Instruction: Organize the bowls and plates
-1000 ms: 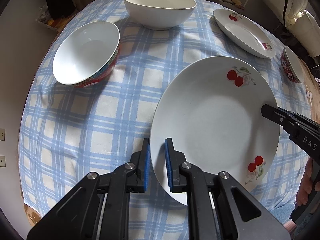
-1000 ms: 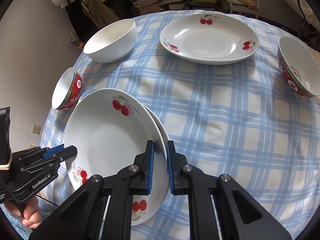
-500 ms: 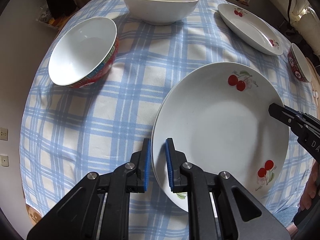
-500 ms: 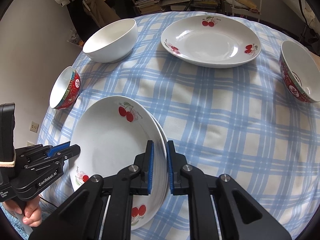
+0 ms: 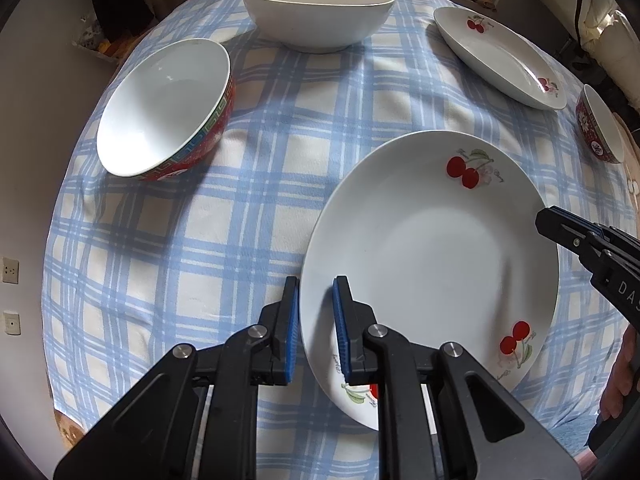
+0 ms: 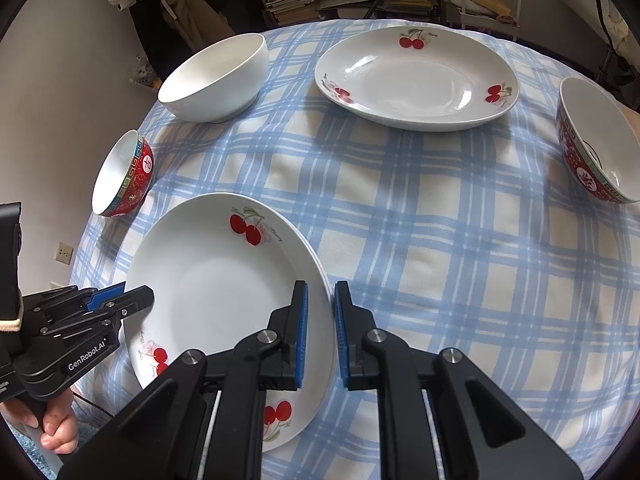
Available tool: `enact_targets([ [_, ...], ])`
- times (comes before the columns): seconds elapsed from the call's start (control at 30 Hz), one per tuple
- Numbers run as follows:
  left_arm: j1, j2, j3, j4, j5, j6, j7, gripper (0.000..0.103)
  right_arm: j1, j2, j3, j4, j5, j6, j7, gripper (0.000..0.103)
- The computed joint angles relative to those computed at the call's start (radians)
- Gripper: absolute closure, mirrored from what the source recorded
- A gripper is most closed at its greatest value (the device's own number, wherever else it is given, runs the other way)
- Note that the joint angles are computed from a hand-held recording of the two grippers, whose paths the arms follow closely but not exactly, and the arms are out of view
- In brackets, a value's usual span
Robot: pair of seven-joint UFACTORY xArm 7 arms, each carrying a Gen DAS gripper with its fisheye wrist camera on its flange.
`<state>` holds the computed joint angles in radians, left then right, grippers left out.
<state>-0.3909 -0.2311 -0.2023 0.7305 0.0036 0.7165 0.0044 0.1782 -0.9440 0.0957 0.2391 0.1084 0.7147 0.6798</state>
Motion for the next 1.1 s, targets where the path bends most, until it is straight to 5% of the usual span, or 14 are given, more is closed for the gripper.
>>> enact_targets([
  [0.3, 0.008, -0.009, 0.001, 0.018, 0.014, 0.003, -0.041, 0.086, -0.005, -0.004, 0.000, 0.004, 0.000, 0.020, 0.008, 0.088],
  [0.5, 0.000, -0.023, 0.021, 0.045, -0.082, 0.045, -0.006, 0.086, -0.025, -0.054, 0.007, 0.013, -0.024, 0.066, 0.012, 0.088],
  [0.67, -0.010, -0.042, 0.002, 0.071, -0.076, 0.061, -0.017, 0.078, -0.068, -0.111, -0.009, 0.029, -0.054, 0.116, 0.001, 0.086],
  [0.77, -0.009, -0.025, -0.016, 0.114, -0.058, 0.080, -0.068, 0.064, -0.111, -0.135, -0.021, 0.043, -0.080, 0.136, -0.013, 0.065],
  [0.83, -0.010, 0.009, -0.027, 0.163, -0.039, 0.110, -0.101, 0.034, -0.140, -0.126, -0.031, 0.063, -0.101, 0.147, -0.034, 0.052],
  [1.1, -0.043, 0.109, -0.075, 0.264, 0.097, 0.039, -0.269, 0.022, -0.229, -0.051, -0.095, 0.138, -0.153, 0.150, -0.173, 0.013],
])
